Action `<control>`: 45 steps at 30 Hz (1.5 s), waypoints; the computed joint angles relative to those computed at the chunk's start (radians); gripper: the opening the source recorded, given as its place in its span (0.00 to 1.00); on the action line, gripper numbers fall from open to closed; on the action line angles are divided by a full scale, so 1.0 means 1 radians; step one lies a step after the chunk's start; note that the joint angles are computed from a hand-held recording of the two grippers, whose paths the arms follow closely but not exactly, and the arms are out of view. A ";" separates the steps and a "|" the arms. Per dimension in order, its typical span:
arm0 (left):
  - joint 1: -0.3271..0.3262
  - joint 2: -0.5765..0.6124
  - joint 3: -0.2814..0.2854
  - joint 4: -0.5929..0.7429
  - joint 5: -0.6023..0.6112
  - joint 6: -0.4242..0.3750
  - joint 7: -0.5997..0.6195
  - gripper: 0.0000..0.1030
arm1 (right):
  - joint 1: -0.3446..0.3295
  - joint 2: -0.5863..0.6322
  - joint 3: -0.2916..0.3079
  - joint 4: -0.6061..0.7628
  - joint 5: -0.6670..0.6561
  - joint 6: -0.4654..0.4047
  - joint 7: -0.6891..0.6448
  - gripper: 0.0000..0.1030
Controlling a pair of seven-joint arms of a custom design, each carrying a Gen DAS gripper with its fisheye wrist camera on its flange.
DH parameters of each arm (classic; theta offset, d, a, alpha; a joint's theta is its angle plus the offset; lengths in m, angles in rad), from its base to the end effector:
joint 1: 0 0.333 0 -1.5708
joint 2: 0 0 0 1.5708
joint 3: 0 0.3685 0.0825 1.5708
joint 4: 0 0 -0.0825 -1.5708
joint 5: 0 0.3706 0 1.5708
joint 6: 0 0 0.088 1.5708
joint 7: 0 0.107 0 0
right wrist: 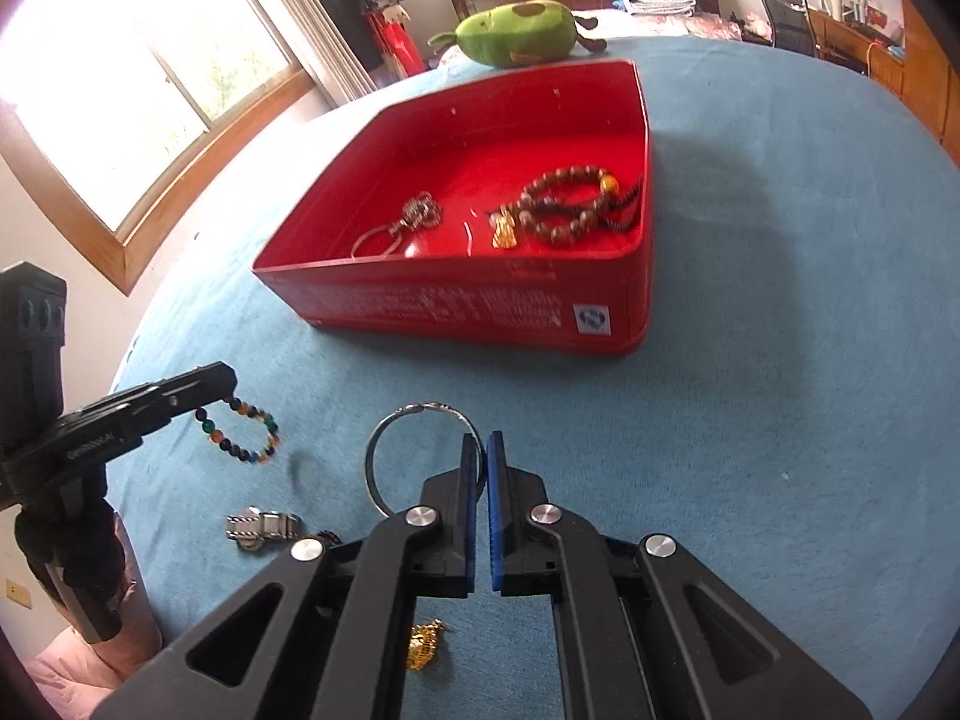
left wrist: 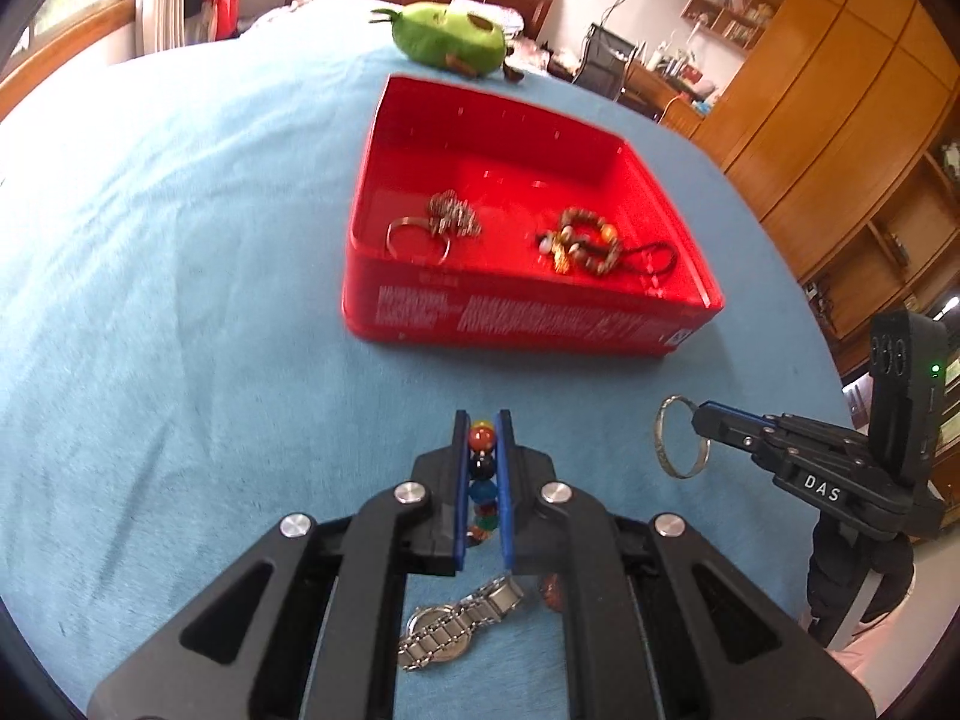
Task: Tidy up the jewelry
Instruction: 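Carry the bangle and bead bracelet into the red tin and open both tools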
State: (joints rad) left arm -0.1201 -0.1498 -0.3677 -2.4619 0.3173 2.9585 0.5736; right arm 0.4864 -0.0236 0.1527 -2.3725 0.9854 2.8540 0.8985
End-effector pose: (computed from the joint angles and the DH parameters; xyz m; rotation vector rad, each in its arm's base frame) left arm 0.4199 -0.2533 0.4792 -2.1504 1.7549 -0.8803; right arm 0.4340 0.2668 0.4337 -2.0795 1.3418 0.0245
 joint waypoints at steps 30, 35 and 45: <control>-0.053 0.267 0.164 0.390 0.064 -0.042 0.095 0.06 | -0.126 0.316 0.035 0.467 -0.408 -0.071 0.381 0.03; -0.071 0.372 0.193 0.493 -0.061 -0.103 0.222 0.06 | -0.122 0.436 0.021 0.602 -0.576 -0.140 0.529 0.03; -0.113 0.470 0.265 0.601 -0.218 -0.192 0.365 0.06 | -0.127 0.531 0.038 0.723 -0.816 -0.202 0.705 0.03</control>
